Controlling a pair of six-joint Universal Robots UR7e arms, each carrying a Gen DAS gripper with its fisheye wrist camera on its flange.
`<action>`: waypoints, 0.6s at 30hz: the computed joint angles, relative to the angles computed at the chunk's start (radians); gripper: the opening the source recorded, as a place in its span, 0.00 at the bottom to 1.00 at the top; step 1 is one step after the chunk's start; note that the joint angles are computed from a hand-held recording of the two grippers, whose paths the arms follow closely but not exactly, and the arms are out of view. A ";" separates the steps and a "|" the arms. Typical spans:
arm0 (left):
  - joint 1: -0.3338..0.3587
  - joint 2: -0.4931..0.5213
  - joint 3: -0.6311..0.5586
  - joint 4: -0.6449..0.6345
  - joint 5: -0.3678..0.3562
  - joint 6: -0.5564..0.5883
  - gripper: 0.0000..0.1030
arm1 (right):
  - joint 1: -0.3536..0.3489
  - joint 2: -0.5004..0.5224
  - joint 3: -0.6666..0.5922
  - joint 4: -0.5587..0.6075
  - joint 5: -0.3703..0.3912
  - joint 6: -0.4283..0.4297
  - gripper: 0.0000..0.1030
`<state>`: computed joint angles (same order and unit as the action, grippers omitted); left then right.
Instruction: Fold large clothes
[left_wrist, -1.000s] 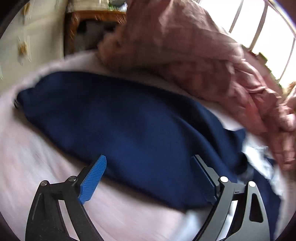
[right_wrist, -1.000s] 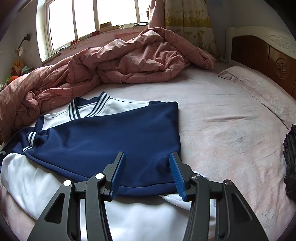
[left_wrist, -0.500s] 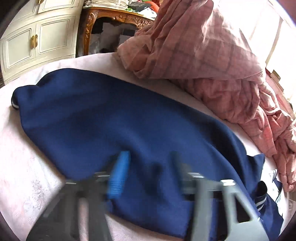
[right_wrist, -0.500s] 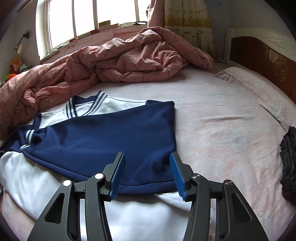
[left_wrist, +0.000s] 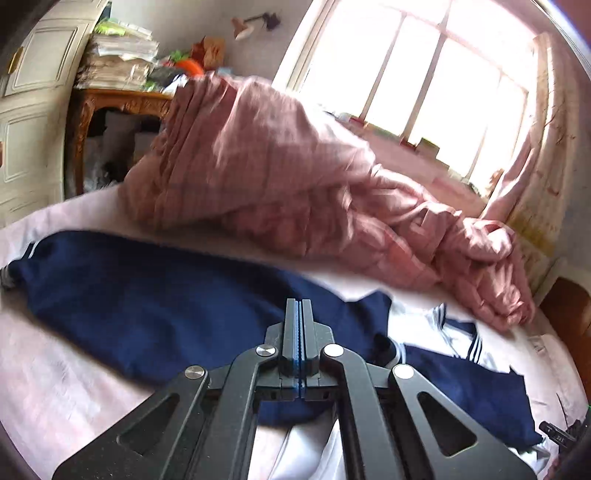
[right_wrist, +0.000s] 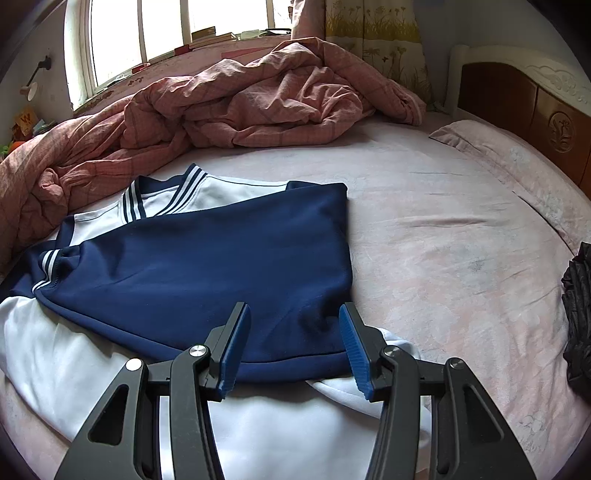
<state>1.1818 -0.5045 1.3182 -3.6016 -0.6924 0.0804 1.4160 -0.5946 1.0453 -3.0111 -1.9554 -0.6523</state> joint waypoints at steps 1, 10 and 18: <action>0.000 -0.007 -0.005 0.078 0.033 -0.077 0.00 | 0.001 0.001 0.000 -0.003 -0.002 -0.003 0.51; 0.073 -0.086 0.028 0.481 0.297 -0.650 0.55 | 0.010 0.020 -0.011 -0.012 -0.041 -0.037 0.51; 0.142 -0.119 0.040 0.518 0.078 -0.651 0.79 | 0.017 0.037 -0.012 -0.028 -0.056 -0.086 0.51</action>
